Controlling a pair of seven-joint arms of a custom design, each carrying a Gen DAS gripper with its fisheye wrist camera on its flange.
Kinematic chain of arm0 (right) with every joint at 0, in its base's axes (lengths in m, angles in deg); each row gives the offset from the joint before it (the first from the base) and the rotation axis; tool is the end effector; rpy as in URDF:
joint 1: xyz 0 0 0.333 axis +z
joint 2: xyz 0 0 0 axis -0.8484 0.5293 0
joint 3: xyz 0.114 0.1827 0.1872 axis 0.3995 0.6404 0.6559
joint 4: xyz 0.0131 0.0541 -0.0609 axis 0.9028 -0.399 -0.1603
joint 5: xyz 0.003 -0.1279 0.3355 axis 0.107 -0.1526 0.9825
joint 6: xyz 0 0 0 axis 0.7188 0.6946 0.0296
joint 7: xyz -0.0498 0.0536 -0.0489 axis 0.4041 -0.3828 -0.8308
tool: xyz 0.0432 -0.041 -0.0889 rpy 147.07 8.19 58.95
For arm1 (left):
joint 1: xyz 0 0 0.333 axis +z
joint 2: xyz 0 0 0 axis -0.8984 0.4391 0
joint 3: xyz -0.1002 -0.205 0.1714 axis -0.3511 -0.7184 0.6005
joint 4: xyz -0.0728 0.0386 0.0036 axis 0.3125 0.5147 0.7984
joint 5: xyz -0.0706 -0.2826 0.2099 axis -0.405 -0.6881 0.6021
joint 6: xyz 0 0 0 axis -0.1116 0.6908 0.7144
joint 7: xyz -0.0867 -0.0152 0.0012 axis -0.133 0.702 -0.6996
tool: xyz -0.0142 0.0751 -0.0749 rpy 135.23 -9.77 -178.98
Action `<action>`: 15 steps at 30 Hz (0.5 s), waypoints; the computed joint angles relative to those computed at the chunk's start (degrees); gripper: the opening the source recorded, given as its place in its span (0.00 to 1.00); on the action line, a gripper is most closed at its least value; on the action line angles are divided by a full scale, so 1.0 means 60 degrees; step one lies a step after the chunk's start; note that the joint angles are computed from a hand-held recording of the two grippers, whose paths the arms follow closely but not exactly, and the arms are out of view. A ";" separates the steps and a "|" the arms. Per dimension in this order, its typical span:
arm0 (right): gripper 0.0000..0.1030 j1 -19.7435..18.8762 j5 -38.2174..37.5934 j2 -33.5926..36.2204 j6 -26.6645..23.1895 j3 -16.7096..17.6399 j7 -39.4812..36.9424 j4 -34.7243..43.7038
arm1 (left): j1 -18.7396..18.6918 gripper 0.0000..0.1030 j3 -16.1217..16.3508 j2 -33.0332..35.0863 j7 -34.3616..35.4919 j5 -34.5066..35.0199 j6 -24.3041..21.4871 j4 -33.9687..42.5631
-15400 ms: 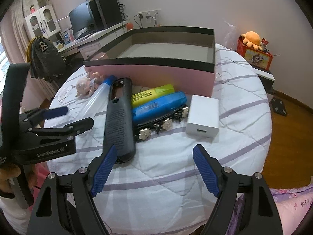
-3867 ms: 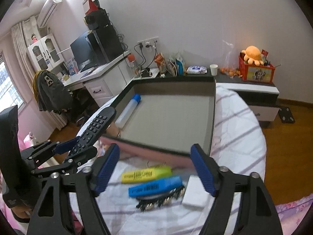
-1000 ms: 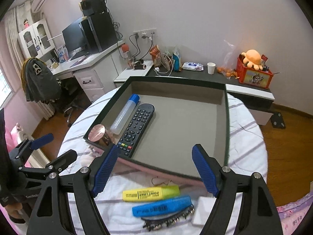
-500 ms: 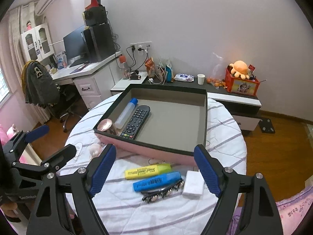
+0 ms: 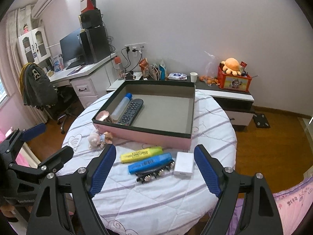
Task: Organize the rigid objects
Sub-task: 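Move the left gripper down to the yellow highlighter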
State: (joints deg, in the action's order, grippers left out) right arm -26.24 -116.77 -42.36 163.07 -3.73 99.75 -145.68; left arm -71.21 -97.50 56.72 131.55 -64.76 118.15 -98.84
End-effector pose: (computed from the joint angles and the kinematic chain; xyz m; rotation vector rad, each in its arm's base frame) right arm 0.4813 0.3517 0.5843 -1.3181 2.0834 -0.8677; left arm 0.5715 -0.1669 0.5754 -0.9376 2.3346 -1.0963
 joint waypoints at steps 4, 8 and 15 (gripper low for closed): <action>0.81 -0.0092 0.0190 -0.0261 0.0190 0.0000 0.0273 -0.0536 | 0.0031 1.00 0.0043 0.0098 -0.0194 0.0110 -0.0099 0.0052; 0.81 -0.0274 0.0445 -0.0427 0.0532 0.0004 0.0429 -0.1028 | 0.0022 1.00 0.0026 0.0308 -0.0305 0.0381 -0.0188 0.0084; 0.81 -0.0614 0.0999 -0.0514 0.1099 -0.0056 0.0481 -0.1705 | -0.0074 1.00 -0.0048 0.0879 -0.0094 0.1017 -0.0307 0.0152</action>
State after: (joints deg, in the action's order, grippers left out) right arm -29.93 -110.77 -45.45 169.66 -4.07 102.63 -155.91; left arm -71.66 -97.79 61.99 130.99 -58.66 116.31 -97.93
